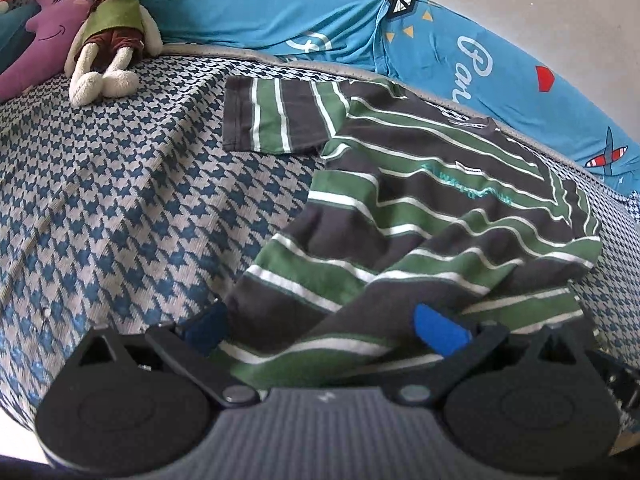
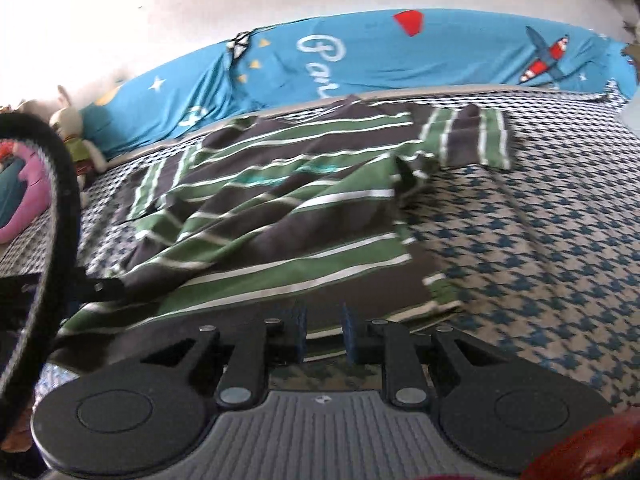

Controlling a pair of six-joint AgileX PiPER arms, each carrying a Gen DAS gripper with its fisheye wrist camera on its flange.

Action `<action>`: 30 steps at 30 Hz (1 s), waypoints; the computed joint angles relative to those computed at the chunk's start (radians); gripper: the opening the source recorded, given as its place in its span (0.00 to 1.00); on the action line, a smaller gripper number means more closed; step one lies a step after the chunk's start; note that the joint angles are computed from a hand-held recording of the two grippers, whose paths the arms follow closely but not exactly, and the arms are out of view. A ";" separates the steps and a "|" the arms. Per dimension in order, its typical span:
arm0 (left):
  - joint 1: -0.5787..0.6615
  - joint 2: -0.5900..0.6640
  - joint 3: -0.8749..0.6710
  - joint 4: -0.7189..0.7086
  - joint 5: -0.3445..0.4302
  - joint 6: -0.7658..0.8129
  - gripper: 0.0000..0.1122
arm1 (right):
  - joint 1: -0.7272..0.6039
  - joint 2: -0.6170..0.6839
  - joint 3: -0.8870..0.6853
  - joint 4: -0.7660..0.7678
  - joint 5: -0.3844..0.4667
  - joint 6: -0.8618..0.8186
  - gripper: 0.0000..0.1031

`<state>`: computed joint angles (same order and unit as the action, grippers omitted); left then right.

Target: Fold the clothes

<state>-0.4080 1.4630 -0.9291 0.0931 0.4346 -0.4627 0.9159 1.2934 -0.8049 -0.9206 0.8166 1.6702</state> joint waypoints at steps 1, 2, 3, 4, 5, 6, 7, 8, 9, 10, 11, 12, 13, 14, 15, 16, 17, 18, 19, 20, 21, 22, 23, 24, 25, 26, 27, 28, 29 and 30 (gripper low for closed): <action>-0.001 -0.001 0.001 0.000 0.000 0.000 0.92 | -0.007 -0.010 0.008 -0.003 0.010 0.016 0.19; -0.001 -0.003 0.002 0.000 0.001 0.000 0.92 | -0.016 -0.021 0.017 -0.003 0.018 0.033 0.19; -0.001 -0.004 0.003 -0.001 0.001 0.000 0.92 | -0.027 -0.032 0.026 -0.003 0.025 0.049 0.20; 0.000 -0.006 0.004 -0.001 0.001 0.000 0.92 | -0.038 -0.042 0.035 -0.002 0.037 0.069 0.20; 0.001 -0.006 0.003 -0.002 0.002 -0.001 0.92 | -0.046 -0.047 0.040 -0.003 0.058 0.090 0.20; 0.002 -0.007 0.003 -0.001 0.002 -0.003 0.92 | -0.054 -0.051 0.045 -0.004 0.079 0.112 0.23; 0.003 -0.007 0.003 -0.002 0.003 -0.004 0.92 | -0.066 -0.060 0.055 0.000 0.085 0.128 0.27; 0.004 -0.008 0.003 -0.005 0.003 -0.002 0.92 | -0.078 -0.070 0.065 0.004 0.088 0.142 0.28; 0.006 -0.008 0.003 -0.008 0.002 0.001 0.92 | -0.092 -0.079 0.075 0.008 0.090 0.156 0.28; 0.007 -0.008 0.003 -0.012 0.002 0.004 0.92 | -0.107 -0.088 0.086 0.015 0.073 0.159 0.28; 0.008 -0.008 0.003 -0.013 0.003 0.006 0.92 | -0.122 -0.097 0.098 0.022 0.052 0.158 0.28; 0.008 -0.008 0.003 -0.012 0.003 0.005 0.92 | -0.138 -0.105 0.109 0.029 0.030 0.157 0.29; 0.007 -0.007 0.002 -0.010 0.003 0.003 0.92 | -0.151 -0.109 0.117 0.036 0.011 0.155 0.29; 0.007 -0.007 0.002 -0.009 0.003 0.001 0.92 | -0.167 -0.110 0.123 0.045 -0.011 0.152 0.30; 0.006 -0.007 0.003 -0.007 0.002 -0.002 0.92 | -0.180 -0.109 0.128 0.046 -0.032 0.157 0.32; 0.005 -0.008 0.004 -0.006 0.002 -0.005 0.92 | -0.193 -0.107 0.134 0.046 -0.051 0.163 0.34; 0.005 -0.008 0.004 -0.005 0.001 -0.006 0.92 | -0.192 -0.101 0.135 0.031 -0.057 0.179 0.35; 0.003 -0.007 0.004 -0.002 0.002 -0.011 0.92 | -0.189 -0.093 0.135 0.012 -0.059 0.198 0.38; 0.002 -0.006 0.003 0.001 0.002 -0.014 0.92 | -0.185 -0.085 0.136 -0.007 -0.062 0.217 0.41; 0.001 -0.006 0.002 0.003 0.003 -0.017 0.92 | -0.180 -0.073 0.134 -0.023 -0.060 0.229 0.42; 0.001 -0.006 0.002 0.003 0.003 -0.016 0.92 | -0.174 -0.061 0.131 -0.038 -0.057 0.239 0.42; 0.001 -0.005 0.003 0.004 0.002 -0.016 0.92 | -0.169 -0.051 0.128 -0.046 -0.058 0.237 0.42; 0.001 -0.006 0.004 0.004 0.002 -0.016 0.92 | -0.164 -0.042 0.124 -0.052 -0.059 0.232 0.41; 0.002 -0.006 0.005 0.006 0.002 -0.017 0.92 | -0.159 -0.032 0.120 -0.059 -0.061 0.227 0.33; 0.002 -0.006 0.005 0.007 0.001 -0.017 0.92 | -0.154 -0.023 0.116 -0.065 -0.062 0.221 0.25; 0.002 -0.006 0.007 0.007 0.000 -0.018 0.92 | -0.150 -0.014 0.112 -0.071 -0.063 0.215 0.23; 0.004 -0.007 0.008 0.003 -0.002 -0.012 0.92 | -0.145 -0.006 0.109 -0.074 -0.059 0.215 0.20; 0.005 -0.007 0.010 0.000 -0.003 -0.008 0.92 | -0.140 0.001 0.106 -0.078 -0.053 0.215 0.16; 0.005 -0.007 0.010 0.002 -0.003 -0.009 0.92 | -0.140 0.003 0.107 -0.081 -0.055 0.219 0.14; 0.004 -0.008 0.011 0.003 -0.004 -0.012 0.92 | -0.140 -0.002 0.111 -0.084 -0.063 0.223 0.10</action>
<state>-0.4036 1.4555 -0.9179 0.0964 0.4310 -0.4744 0.7760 1.2910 -0.6938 -1.0046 0.7537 1.8933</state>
